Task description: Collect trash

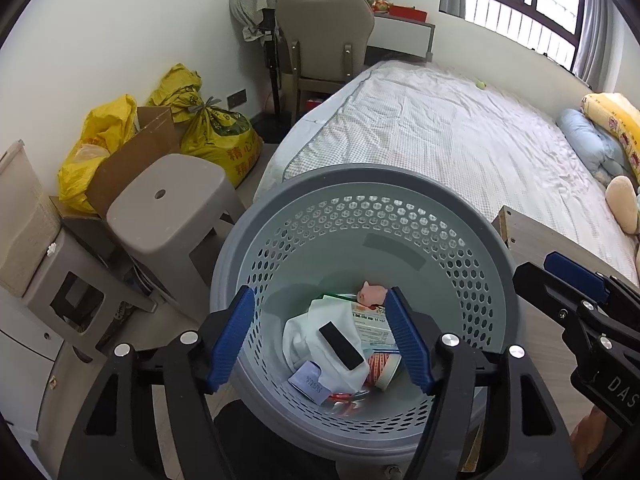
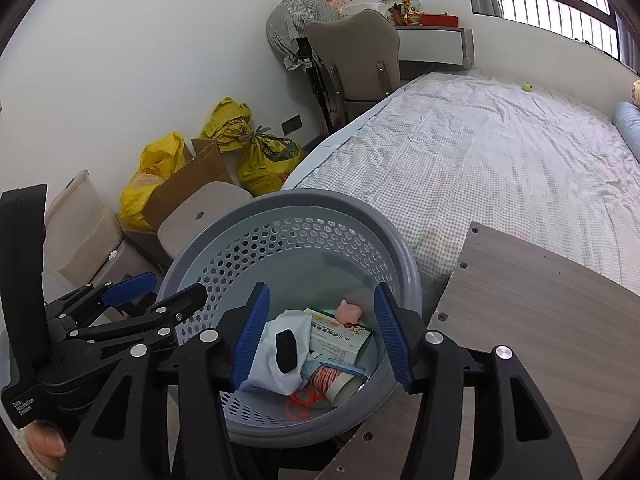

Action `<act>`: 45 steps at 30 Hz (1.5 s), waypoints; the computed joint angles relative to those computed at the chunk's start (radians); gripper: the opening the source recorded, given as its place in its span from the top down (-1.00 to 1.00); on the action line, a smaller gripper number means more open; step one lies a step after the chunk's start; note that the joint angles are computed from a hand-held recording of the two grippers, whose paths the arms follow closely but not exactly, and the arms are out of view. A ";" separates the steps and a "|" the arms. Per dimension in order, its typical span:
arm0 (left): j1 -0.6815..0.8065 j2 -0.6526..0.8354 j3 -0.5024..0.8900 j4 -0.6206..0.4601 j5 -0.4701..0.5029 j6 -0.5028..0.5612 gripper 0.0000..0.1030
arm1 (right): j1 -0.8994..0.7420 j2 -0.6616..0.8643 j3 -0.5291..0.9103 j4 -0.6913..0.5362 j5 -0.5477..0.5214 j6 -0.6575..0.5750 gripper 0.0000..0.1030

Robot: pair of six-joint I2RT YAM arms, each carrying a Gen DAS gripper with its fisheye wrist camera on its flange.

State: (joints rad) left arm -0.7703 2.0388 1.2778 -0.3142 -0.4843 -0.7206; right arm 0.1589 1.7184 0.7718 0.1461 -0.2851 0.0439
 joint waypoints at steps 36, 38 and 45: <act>-0.035 -0.050 -0.005 -0.071 -0.104 -0.046 -0.88 | 0.011 -0.048 -0.044 0.019 0.058 0.017 -0.33; -0.035 -0.050 -0.004 -0.072 -0.103 -0.048 -0.88 | 0.009 -0.050 -0.046 0.019 0.056 0.017 -0.33; -0.035 -0.047 -0.003 -0.078 -0.100 -0.058 -0.88 | 0.006 -0.051 -0.046 0.018 0.053 0.017 -0.35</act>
State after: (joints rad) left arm -0.8052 1.9919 1.2751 -0.3926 -0.5844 -0.7785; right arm 0.1654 1.6675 0.7253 0.1645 -0.2326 0.0611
